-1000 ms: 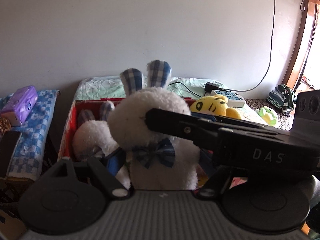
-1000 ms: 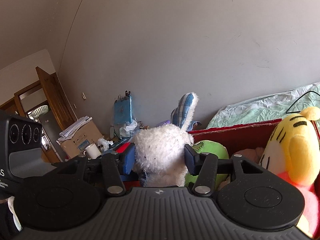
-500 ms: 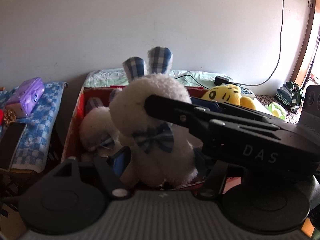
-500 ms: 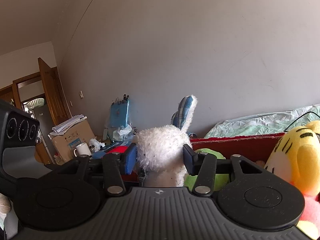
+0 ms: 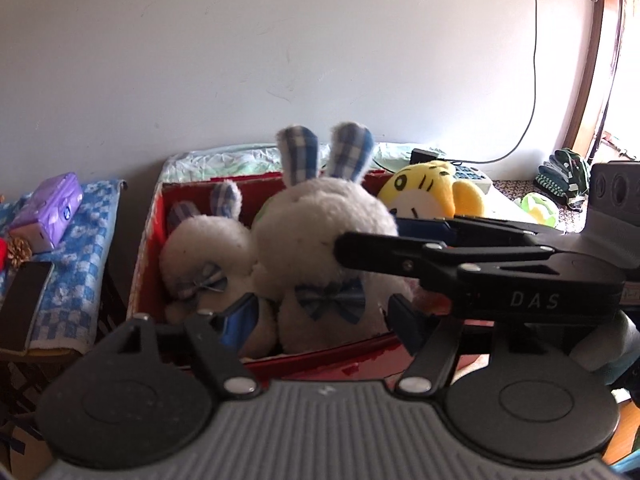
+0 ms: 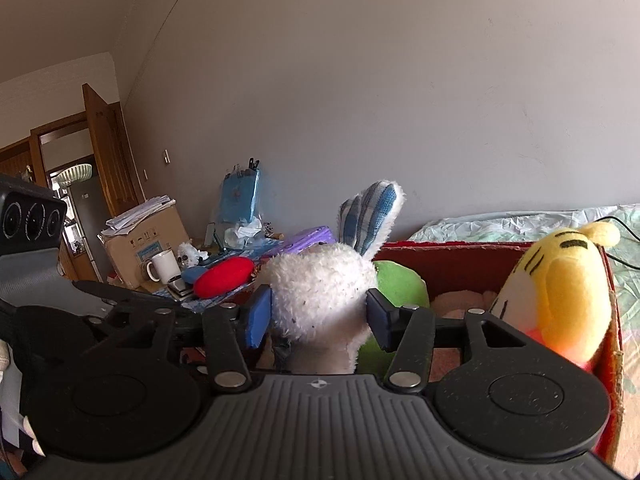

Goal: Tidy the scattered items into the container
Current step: 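Carry the white rabbit over the red box with the right gripper, then lower the white rabbit into the red box beside the tiger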

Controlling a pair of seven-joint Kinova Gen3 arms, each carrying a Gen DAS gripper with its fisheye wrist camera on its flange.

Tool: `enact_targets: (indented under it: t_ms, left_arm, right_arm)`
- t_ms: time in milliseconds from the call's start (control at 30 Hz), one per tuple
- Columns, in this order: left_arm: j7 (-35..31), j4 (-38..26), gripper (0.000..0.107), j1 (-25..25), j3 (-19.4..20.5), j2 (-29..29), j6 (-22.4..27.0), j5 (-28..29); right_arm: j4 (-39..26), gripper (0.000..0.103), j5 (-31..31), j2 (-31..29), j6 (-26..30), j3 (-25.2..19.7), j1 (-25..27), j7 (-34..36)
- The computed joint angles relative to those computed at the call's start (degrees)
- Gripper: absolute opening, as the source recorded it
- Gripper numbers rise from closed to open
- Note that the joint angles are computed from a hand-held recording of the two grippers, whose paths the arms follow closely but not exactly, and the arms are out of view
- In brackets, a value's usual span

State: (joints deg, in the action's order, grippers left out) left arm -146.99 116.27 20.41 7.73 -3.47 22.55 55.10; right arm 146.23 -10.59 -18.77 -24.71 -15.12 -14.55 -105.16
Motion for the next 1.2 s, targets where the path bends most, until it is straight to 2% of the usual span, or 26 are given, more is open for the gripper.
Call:
enact_targets:
  t_ms: [100,167,200,300,367,400,467,567,733,867,967,1033,1133,1200]
  left_arm:
    - [-4.1,-0.5,0.075,-2.1,0.8,-0.4,1.5,3.8]
    - [-8.3,-1.4,0.08,-0.8,-2.5,0.1,4.7,8.4]
    - [-10.1,-2.0,0.086,-0.9,-3.6,0.4,6.9,10.8]
    - [-13.5,-3.4,0.09,-3.6,-2.1,1.9,9.4,14.6]
    - [-13.4,-4.6,0.09,-4.2,-0.9,3.2,9.2,14.5]
    - [-12.7,-5.2,0.089,-4.3,-0.4,3.9,9.4,14.0]
    - [-11.7,-6.2,0.085,-5.0,0.3,5.1,10.9,13.6]
    - [-10.5,-6.8,0.083,-5.4,1.4,6.2,11.6,12.8]
    - [-11.3,-6.1,0.084,-5.9,2.0,6.0,12.3,11.3]
    - [-8.7,-6.1,0.084,-6.4,1.7,6.3,13.3,8.3]
    - [-7.8,-5.8,0.084,-6.8,1.8,6.7,13.7,8.2]
    - [-8.4,-5.5,0.087,-6.8,2.1,6.8,13.4,8.9]
    - [-8.8,-4.8,0.088,-6.1,2.7,6.6,11.9,9.0]
    - [-9.5,-4.5,0.088,-6.3,2.5,6.5,12.3,9.6]
  right_arm:
    - [-0.5,0.058,1.3,-1.6,3.1,2.7,-1.9,-2.9]
    - [-0.5,0.058,1.5,-2.6,3.8,4.3,-3.1,-5.8]
    - [-0.2,0.057,1.9,-3.1,3.3,5.2,-3.8,-7.3]
    - [-0.3,0.057,2.4,-3.6,2.7,6.4,-4.2,-11.0]
    - [-2.0,0.057,1.3,-3.0,5.3,6.1,-2.9,-12.9]
    - [-2.2,0.053,1.4,-2.4,5.6,7.1,-3.5,-14.6]
    - [-2.0,0.047,2.1,-1.4,5.0,9.0,-4.9,-17.9]
    - [-1.8,0.044,2.5,-1.4,5.2,8.6,-4.5,-20.4]
    - [-3.0,0.04,7.8,-2.4,9.4,12.4,-8.9,-23.4]
    - [-3.6,0.04,10.8,-3.0,11.0,14.6,-12.3,-25.1]
    - [-5.3,0.04,9.7,-2.6,14.3,10.0,-8.5,-22.2]
    - [-5.5,0.04,9.2,-2.4,14.6,8.7,-6.9,-21.3]
    - [-6.2,0.041,10.7,-2.2,16.1,13.2,-11.1,-21.4]
    - [-6.6,0.041,11.1,-2.1,16.9,14.3,-12.3,-21.1]
